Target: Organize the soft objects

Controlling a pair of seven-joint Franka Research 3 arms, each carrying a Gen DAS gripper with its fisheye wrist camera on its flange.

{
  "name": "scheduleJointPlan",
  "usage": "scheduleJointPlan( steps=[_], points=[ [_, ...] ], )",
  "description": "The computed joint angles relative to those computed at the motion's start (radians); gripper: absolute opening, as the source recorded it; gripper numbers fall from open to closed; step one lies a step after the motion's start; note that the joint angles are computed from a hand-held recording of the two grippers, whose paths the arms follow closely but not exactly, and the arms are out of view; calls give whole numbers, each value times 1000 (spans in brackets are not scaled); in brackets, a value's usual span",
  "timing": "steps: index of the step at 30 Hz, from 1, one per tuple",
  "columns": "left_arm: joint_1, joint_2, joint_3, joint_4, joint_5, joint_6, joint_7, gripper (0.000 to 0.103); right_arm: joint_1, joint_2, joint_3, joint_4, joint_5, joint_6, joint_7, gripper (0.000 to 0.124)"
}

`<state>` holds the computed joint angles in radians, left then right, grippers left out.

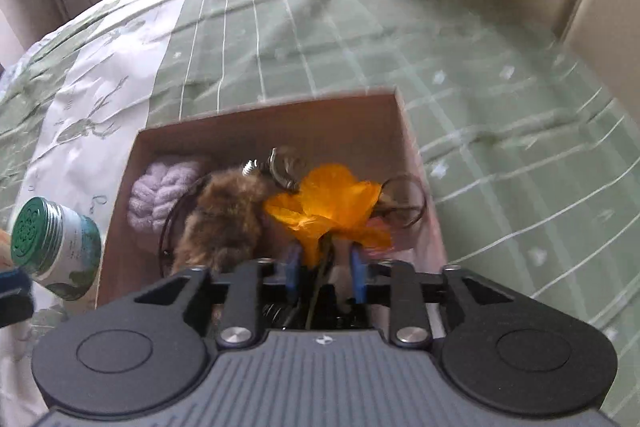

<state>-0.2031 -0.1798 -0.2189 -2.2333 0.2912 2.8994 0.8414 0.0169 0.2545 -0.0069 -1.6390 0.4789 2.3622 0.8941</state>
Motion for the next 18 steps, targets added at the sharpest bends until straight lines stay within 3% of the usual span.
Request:
scheduleJointPlan(
  steps=[1, 4, 9, 12, 14, 16, 18],
  points=[
    [-4, -26, 1, -30, -5, 0, 1, 20, -2, -34, 6, -44, 24, 42, -20, 63],
    [3, -101, -12, -110, 19, -6, -11, 20, -4, -139, 15, -161, 132, 106, -82, 66],
    [125, -225, -144, -247, 233, -40, -223, 20, 53, -388, -6, -468, 400, 206, -266, 77],
    [194, -265, -215, -317, 333, 15, -395, 20, 110, -514, -12, -654, 458, 306, -261, 79],
    [265, -266, -292, -327, 425, 21, -516, 20, 147, -544, -8, -746, 480, 377, -237, 82],
    [308, -250, -335, -323, 501, 27, -606, 21, 145, -525, 23, -794, 394, 444, -128, 82],
    [391, -239, -413, -302, 630, 39, -729, 21, 205, -506, 0, -831, 477, 543, -203, 83]
  ],
)
